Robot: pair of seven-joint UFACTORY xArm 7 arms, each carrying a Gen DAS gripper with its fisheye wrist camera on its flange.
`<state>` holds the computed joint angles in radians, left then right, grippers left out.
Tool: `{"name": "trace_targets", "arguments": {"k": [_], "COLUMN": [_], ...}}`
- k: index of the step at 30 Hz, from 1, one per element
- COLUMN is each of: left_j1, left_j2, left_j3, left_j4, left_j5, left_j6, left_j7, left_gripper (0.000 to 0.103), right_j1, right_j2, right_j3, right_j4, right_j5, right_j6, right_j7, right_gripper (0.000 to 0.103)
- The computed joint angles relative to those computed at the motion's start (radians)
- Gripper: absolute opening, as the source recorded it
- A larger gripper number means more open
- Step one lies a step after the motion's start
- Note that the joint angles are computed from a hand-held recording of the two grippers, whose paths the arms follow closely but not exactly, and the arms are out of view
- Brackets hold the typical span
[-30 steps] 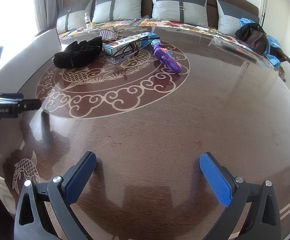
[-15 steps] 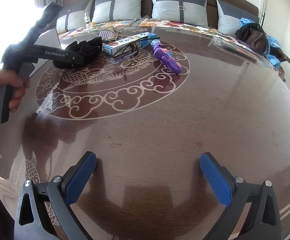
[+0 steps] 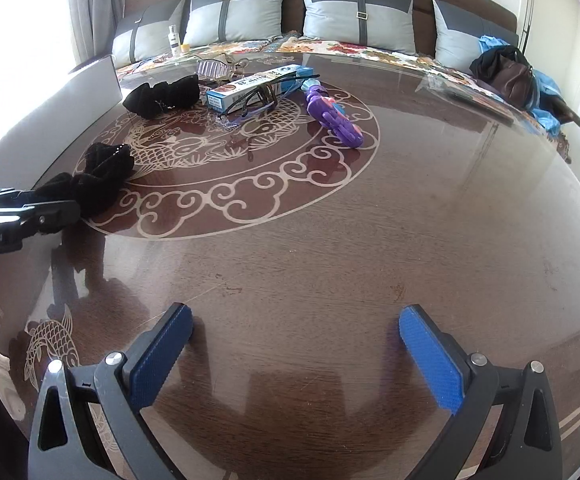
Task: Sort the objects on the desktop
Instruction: 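Lift the black gloves with the left gripper while the right gripper grasps the purple toy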
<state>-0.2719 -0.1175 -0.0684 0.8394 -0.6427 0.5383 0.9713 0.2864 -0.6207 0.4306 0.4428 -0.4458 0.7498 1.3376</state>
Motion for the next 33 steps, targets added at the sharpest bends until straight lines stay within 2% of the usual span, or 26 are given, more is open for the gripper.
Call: {"name": "trace_targets", "arguments": {"k": [3, 6, 8, 9, 10, 13, 15, 17, 19, 21, 23, 25, 27, 29, 31, 32, 33], "left_j1": [-0.011, -0.011, -0.015, -0.017, -0.018, -0.020, -0.014, -0.007, -0.001, 0.003, 0.004, 0.001, -0.004, -0.007, -0.008, -0.007, -0.005], "left_j2": [0.013, 0.082, 0.099, 0.095, 0.089, 0.055, 0.018, -0.024, -0.062, -0.088, -0.104, -0.111, -0.111, -0.109, -0.108, -0.106, -0.103], "left_j3": [-0.021, -0.040, -0.049, -0.053, -0.056, -0.051, -0.029, 0.000, 0.025, 0.041, 0.057, 0.070, 0.081, 0.083, 0.086, 0.087, 0.089], "left_j4": [-0.005, 0.049, 0.057, 0.054, 0.047, 0.009, -0.022, -0.056, -0.088, -0.111, -0.125, -0.132, -0.135, -0.137, -0.138, -0.137, -0.133], "left_j5": [0.041, 0.138, 0.098, 0.041, 0.020, -0.013, -0.053, -0.089, -0.104, -0.105, -0.113, -0.131, -0.165, -0.192, -0.218, -0.229, -0.237], "left_j6": [-0.090, -0.085, -0.089, -0.095, -0.103, -0.110, -0.084, -0.046, -0.020, -0.006, 0.009, 0.013, 0.015, 0.011, 0.009, 0.011, 0.017], "left_j7": [-0.018, -0.096, -0.045, 0.002, 0.014, 0.008, 0.013, 0.025, 0.039, 0.045, 0.054, 0.074, 0.107, 0.133, 0.160, 0.173, 0.184], "left_gripper": [0.088, 0.090, 0.074, 0.057, 0.044, 0.039, 0.039, 0.039, 0.039, 0.039, 0.039, 0.039, 0.039, 0.039, 0.039, 0.039, 0.039], "right_j1": [0.001, 0.001, 0.002, 0.002, 0.001, 0.000, 0.005, 0.015, -0.032, -0.115, -0.182, -0.189, -0.173, -0.183, -0.202, -0.175, -0.188], "right_j2": [0.000, 0.000, 0.000, 0.000, 0.001, 0.002, -0.008, -0.055, -0.096, -0.091, -0.005, 0.129, 0.274, 0.385, 0.465, 0.494, 0.509], "right_j3": [-0.001, -0.001, -0.001, -0.001, -0.001, -0.003, -0.016, -0.065, -0.085, -0.110, -0.167, -0.260, -0.326, -0.334, -0.318, -0.342, -0.325], "right_j4": [0.000, 0.000, 0.000, 0.000, 0.000, -0.002, -0.011, -0.055, -0.069, -0.041, 0.032, 0.128, 0.247, 0.345, 0.405, 0.424, 0.434], "right_j5": [-0.001, -0.001, -0.001, -0.001, -0.001, -0.003, 0.001, 0.025, 0.021, -0.014, -0.007, 0.054, 0.142, 0.168, 0.190, 0.188, 0.144], "right_j6": [0.000, 0.000, 0.000, -0.001, -0.001, -0.007, -0.025, -0.107, -0.164, -0.218, -0.254, -0.280, -0.224, -0.153, -0.129, -0.125, -0.130], "right_j7": [0.000, 0.001, 0.001, 0.001, 0.001, 0.000, -0.011, -0.034, -0.049, -0.105, -0.194, -0.339, -0.502, -0.597, -0.646, -0.650, -0.625], "right_gripper": [0.103, 0.103, 0.103, 0.103, 0.103, 0.103, 0.103, 0.103, 0.102, 0.102, 0.099, 0.088, 0.076, 0.068, 0.068, 0.069, 0.068]}}
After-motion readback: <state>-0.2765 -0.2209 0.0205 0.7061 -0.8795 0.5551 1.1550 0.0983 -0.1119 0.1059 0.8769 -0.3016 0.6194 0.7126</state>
